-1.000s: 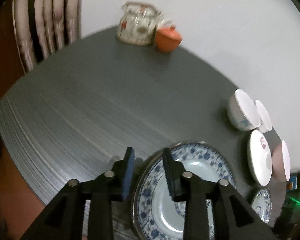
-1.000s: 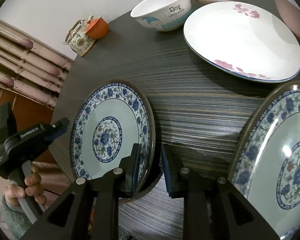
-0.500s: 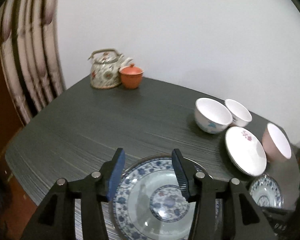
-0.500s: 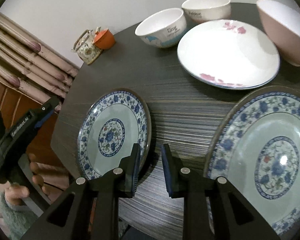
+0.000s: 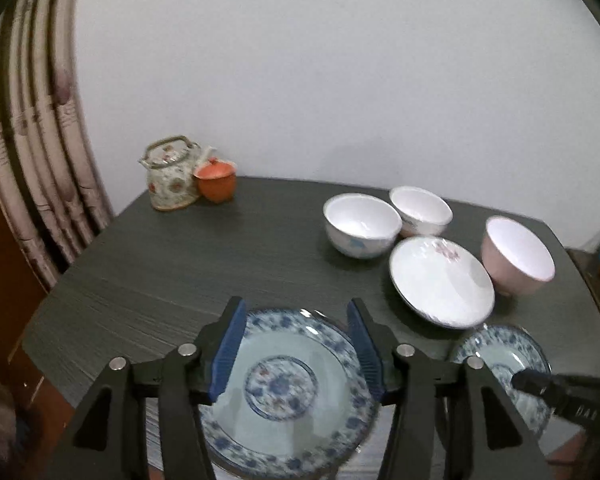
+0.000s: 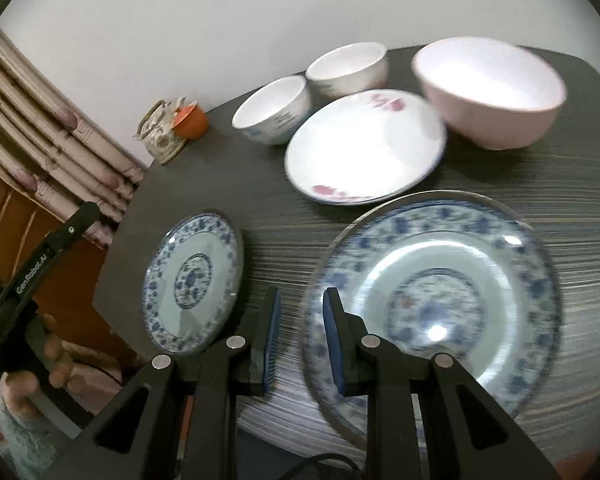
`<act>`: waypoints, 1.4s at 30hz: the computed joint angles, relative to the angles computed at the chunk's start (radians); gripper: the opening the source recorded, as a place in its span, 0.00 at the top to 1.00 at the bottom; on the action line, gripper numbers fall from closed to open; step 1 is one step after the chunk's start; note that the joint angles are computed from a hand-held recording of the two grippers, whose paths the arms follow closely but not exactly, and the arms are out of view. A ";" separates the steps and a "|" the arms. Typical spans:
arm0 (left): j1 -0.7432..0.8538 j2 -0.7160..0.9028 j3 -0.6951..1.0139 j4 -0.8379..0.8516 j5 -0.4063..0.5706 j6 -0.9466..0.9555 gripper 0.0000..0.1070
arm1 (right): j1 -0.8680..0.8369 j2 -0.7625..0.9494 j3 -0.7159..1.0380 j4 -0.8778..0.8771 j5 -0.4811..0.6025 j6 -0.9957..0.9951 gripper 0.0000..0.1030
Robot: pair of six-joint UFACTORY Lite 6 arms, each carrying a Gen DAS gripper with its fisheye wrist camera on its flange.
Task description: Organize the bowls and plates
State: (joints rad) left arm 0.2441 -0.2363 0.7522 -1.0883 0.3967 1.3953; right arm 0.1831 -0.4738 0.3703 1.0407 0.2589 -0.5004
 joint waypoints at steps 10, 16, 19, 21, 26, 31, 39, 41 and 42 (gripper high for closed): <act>-0.039 0.108 0.014 0.167 0.235 -0.210 0.50 | -0.480 -0.250 -0.133 -0.218 0.313 -0.105 0.79; -0.060 0.181 0.059 0.148 0.390 -0.239 0.50 | -0.884 -0.104 -0.110 -0.101 0.521 -0.496 0.79; -0.101 0.215 0.067 0.141 0.390 -0.270 0.50 | -0.986 0.024 -0.079 -0.056 0.547 -0.625 0.79; -0.133 0.245 0.074 0.147 0.380 -0.299 0.50 | -1.037 0.101 -0.065 -0.038 0.566 -0.691 0.79; -0.177 0.368 0.148 0.201 0.411 -0.423 0.50 | -1.127 0.283 -0.016 0.005 0.609 -0.811 0.81; -0.207 0.453 0.195 0.218 0.439 -0.496 0.50 | -1.176 0.318 0.007 -0.006 0.634 -0.832 0.76; -0.244 0.532 0.239 0.237 0.453 -0.552 0.50 | -1.182 0.464 0.050 -0.008 0.641 -0.829 0.76; -0.246 0.542 0.248 0.247 0.457 -0.571 0.50 | -1.173 0.476 0.051 0.000 0.642 -0.827 0.76; -0.247 0.553 0.256 0.253 0.459 -0.584 0.50 | -1.167 0.475 0.049 0.002 0.640 -0.825 0.76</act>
